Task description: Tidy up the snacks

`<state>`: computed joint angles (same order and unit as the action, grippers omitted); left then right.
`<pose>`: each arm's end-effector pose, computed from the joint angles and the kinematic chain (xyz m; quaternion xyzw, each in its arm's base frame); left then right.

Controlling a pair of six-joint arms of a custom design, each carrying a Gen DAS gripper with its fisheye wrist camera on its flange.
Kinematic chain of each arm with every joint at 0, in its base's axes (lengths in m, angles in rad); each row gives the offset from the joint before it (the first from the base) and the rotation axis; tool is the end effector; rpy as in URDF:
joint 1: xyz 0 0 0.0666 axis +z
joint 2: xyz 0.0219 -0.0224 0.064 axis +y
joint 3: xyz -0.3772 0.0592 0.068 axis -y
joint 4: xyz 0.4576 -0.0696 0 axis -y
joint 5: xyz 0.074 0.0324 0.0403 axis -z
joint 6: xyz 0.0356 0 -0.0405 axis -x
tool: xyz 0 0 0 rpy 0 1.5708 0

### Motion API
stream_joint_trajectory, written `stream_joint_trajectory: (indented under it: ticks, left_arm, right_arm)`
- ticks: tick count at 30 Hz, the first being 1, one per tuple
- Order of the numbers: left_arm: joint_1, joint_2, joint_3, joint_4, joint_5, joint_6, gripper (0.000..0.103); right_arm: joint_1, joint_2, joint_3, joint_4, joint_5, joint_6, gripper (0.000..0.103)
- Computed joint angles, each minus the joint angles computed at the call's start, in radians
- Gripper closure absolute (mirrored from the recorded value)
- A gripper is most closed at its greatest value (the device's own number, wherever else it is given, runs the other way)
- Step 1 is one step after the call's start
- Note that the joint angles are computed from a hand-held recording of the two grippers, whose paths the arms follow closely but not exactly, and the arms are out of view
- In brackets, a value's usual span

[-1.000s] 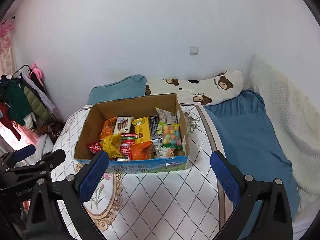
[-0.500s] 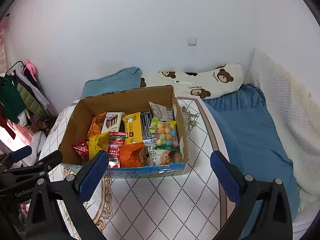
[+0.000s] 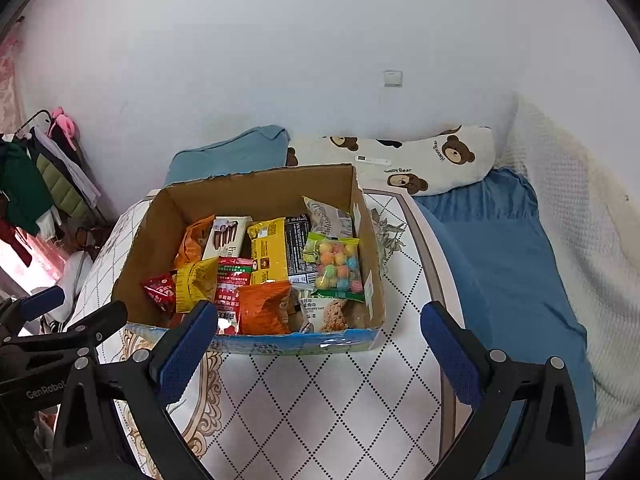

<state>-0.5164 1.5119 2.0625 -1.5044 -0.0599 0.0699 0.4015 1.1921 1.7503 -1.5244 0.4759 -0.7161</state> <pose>0.4537 -0.2556 0.6611 0.2020 0.9307 -0.0604 0.2988 0.3689 0.1385 0.6616 0.2146 0.9053 -0.0374 0.3646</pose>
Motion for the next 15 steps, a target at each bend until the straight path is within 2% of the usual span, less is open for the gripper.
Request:
stream_joint_trajectory:
  ticks: [15]
  left_arm:
    - [0.002, -0.002, 0.004, 0.002, 0.0, 0.004, 0.0]
  right_arm:
    - [0.011, 0.007, 0.012, -0.009, 0.003, -0.006, 0.0]
